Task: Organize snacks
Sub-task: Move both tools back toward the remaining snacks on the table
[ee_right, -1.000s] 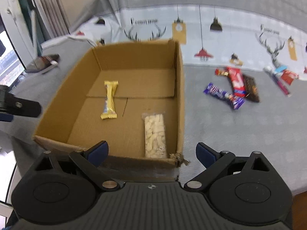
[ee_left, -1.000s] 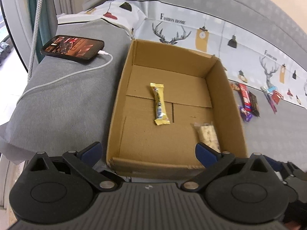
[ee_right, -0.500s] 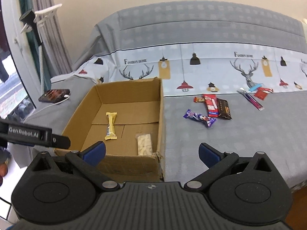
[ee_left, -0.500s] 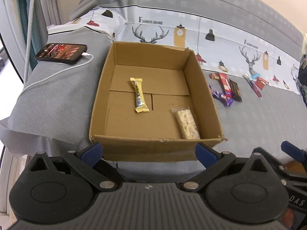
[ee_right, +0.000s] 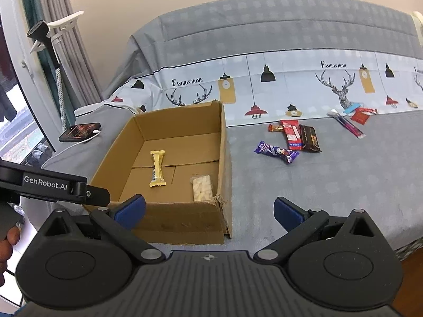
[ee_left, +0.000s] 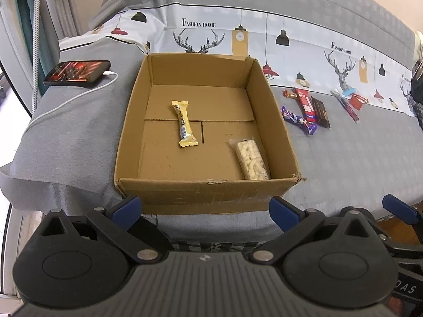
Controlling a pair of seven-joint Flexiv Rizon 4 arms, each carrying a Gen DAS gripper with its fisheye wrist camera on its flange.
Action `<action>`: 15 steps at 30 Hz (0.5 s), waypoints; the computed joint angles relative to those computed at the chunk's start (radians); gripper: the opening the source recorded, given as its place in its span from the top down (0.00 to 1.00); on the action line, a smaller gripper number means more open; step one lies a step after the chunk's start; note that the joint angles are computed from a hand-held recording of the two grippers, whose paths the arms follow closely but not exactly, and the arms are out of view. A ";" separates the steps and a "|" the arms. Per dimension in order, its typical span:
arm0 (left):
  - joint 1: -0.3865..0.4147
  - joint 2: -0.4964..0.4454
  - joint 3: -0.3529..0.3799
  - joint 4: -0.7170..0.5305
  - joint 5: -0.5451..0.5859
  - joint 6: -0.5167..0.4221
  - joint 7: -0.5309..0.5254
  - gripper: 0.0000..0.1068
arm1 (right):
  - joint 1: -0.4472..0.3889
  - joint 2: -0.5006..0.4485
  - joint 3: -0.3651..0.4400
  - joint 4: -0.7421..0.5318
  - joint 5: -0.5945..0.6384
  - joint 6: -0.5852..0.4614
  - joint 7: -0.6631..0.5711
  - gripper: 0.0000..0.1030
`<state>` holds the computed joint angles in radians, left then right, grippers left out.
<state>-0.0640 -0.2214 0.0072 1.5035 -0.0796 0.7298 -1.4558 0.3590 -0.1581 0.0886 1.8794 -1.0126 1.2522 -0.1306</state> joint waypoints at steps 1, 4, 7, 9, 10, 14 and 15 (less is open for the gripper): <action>-0.002 -0.001 -0.001 -0.005 0.003 -0.004 -0.003 0.04 | -0.002 0.000 -0.002 0.002 -0.002 0.006 0.005 0.01; -0.009 -0.022 -0.006 -0.045 0.013 -0.028 -0.017 0.04 | -0.010 -0.001 -0.013 0.006 -0.023 0.028 0.031 0.01; -0.028 -0.057 -0.016 -0.106 0.032 -0.052 -0.032 0.04 | -0.024 0.003 -0.027 0.014 -0.055 0.038 0.081 0.01; -0.050 -0.089 -0.019 -0.160 0.058 -0.069 -0.050 0.04 | -0.041 0.012 -0.036 0.023 -0.076 0.036 0.110 0.01; -0.066 -0.111 -0.020 -0.197 0.080 -0.080 -0.066 0.04 | -0.052 0.018 -0.041 0.029 -0.090 0.030 0.124 0.01; -0.123 -0.237 -0.033 -0.390 0.117 -0.170 -0.093 0.04 | -0.110 0.045 -0.053 0.059 -0.142 -0.010 0.163 0.01; -0.137 -0.278 -0.036 -0.452 0.115 -0.206 -0.099 0.04 | -0.129 0.049 -0.057 0.066 -0.148 -0.017 0.171 0.01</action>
<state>-0.2008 -0.4992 -0.0286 1.0516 0.0356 0.5235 -1.5548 0.2300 -0.1092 0.0317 1.9456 -1.1608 1.2354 0.0408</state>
